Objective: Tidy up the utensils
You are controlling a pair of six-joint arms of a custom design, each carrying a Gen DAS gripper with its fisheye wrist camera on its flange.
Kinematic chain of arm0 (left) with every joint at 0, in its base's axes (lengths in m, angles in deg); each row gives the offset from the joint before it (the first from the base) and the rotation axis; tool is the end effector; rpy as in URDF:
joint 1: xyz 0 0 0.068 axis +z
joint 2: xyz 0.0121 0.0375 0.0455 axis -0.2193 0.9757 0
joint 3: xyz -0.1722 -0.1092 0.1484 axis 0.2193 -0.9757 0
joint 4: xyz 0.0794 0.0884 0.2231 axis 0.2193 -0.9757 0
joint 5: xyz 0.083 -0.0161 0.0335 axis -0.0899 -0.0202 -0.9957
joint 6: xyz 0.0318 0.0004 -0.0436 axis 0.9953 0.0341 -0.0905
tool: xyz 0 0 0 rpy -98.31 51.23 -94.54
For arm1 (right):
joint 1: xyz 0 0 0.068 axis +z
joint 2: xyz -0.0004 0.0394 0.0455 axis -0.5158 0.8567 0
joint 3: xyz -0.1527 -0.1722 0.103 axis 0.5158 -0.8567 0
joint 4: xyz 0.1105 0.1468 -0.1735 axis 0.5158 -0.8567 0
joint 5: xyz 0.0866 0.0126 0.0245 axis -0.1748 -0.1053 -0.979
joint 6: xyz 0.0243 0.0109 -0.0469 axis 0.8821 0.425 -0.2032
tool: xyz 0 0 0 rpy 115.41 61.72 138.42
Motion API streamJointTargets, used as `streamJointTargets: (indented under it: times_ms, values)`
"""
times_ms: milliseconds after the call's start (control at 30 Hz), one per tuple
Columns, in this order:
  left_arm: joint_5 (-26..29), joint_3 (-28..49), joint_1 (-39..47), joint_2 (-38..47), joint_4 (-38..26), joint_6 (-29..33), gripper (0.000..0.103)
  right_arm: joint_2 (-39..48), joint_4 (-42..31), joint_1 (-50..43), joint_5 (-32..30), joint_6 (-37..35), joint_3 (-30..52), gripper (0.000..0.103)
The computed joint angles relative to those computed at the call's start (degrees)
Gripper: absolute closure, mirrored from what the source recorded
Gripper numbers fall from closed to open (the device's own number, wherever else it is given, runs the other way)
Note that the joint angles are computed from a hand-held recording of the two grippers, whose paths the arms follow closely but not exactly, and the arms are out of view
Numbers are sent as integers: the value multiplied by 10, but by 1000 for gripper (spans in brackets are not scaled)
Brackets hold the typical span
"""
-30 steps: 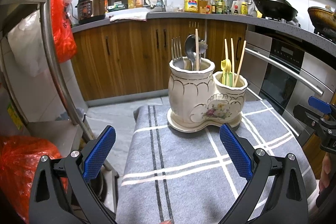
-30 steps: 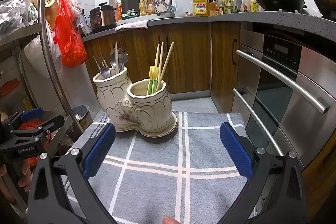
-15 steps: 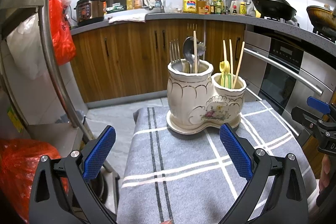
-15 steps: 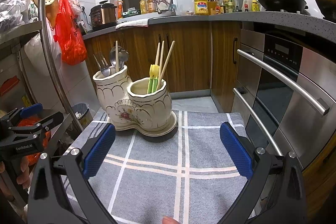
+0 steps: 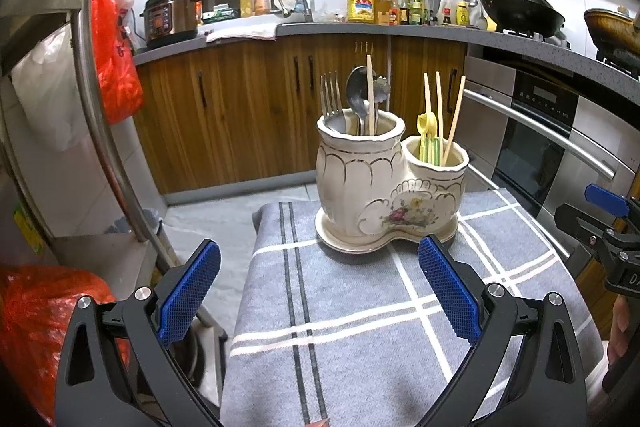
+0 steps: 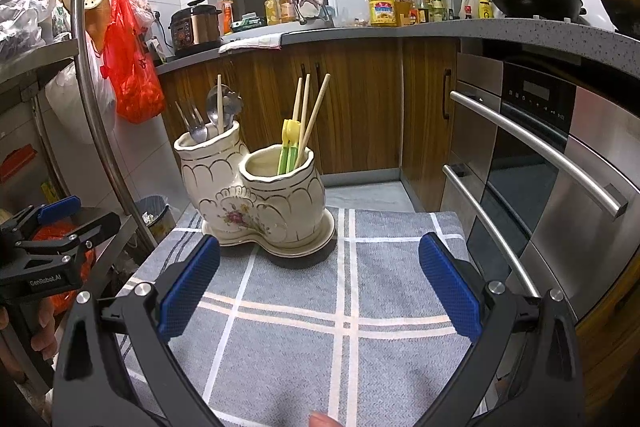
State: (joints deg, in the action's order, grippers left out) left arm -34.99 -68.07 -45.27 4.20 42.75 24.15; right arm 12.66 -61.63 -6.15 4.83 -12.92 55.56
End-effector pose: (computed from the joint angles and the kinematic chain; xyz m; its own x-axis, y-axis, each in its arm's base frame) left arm 0.1502 -0.0785 0.1904 -0.5154 0.0800 -0.8532 0.0895 0.9952 0.0393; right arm 0.1523 0.0640 0.1956 -0.5143 0.0254 -0.8572 -0.1578 0.9797 0.1237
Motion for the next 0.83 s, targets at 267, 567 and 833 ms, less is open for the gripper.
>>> streamJointTargets:
  times_ms: [267, 567, 833]
  values:
    - [-4, -12, 0, -9, 12, 3, 5, 1, 3, -9, -10, -4, -3, 5]
    - [-28, -26, -6, -28, 28, 15, 5, 1, 9, -15, -16, -7, -10, 5]
    - [-38, -24, -22, -16, 27, 16, 5, 6, 21, -20, -26, -6, -25, 5]
